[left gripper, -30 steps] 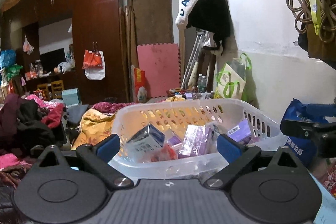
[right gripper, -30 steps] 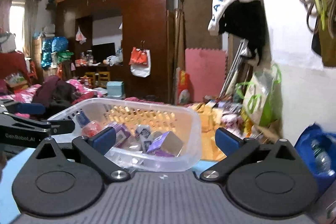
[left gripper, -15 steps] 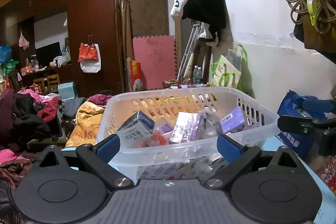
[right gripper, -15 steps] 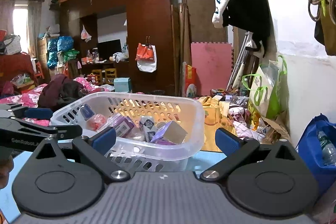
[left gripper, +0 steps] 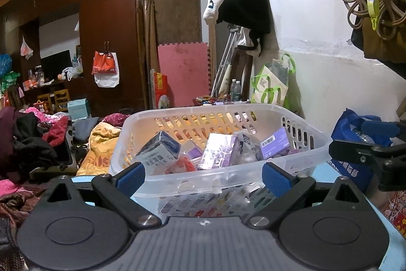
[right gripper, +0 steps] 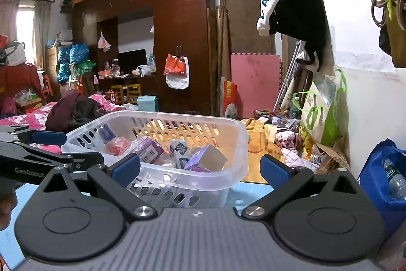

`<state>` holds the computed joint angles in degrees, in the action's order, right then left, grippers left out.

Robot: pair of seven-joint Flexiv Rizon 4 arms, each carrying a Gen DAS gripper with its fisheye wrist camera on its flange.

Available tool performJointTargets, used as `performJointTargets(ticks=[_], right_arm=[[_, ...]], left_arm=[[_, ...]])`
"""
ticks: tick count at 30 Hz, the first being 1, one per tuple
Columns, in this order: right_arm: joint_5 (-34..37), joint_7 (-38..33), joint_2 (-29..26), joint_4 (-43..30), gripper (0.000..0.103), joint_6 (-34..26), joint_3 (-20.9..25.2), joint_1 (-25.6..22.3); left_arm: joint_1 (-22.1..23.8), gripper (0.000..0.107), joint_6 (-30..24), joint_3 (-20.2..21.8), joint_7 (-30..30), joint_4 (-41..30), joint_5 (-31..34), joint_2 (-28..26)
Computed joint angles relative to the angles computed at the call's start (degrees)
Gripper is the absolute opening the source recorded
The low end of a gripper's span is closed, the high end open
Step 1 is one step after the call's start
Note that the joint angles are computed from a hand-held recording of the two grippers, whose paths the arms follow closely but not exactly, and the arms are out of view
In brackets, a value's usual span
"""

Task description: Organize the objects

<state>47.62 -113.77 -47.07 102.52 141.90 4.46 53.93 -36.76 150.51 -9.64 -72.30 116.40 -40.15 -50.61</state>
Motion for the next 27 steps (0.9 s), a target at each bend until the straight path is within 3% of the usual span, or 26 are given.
performJointTargets(ticks=[8, 12, 18, 27], right_arm=[[-1.37, 2.38, 0.24, 1.17, 0.103, 0.30, 1.25, -0.95], [-7.67, 8.26, 0.66, 4.42, 0.103, 0.41, 2.94, -3.28], [-5.78, 9.08, 1.25, 4.51, 0.103, -2.69, -0.80, -0.47], [-5.13, 8.94, 1.11, 4.85, 0.103, -4.18, -2.69, 1.23]], left_arm=[[-0.41, 0.100, 0.73, -0.16, -0.32, 0.31, -0.45, -0.07], [-0.58, 0.100, 0.97, -0.41, -0.85, 0.94, -1.29, 0.08], [0.01, 0.100, 0.76, -0.54, -2.45, 1.79, 0.08, 0.26], [-0.19, 0.100, 0.60, -0.17, -3.50, 2.05, 0.21, 0.30]])
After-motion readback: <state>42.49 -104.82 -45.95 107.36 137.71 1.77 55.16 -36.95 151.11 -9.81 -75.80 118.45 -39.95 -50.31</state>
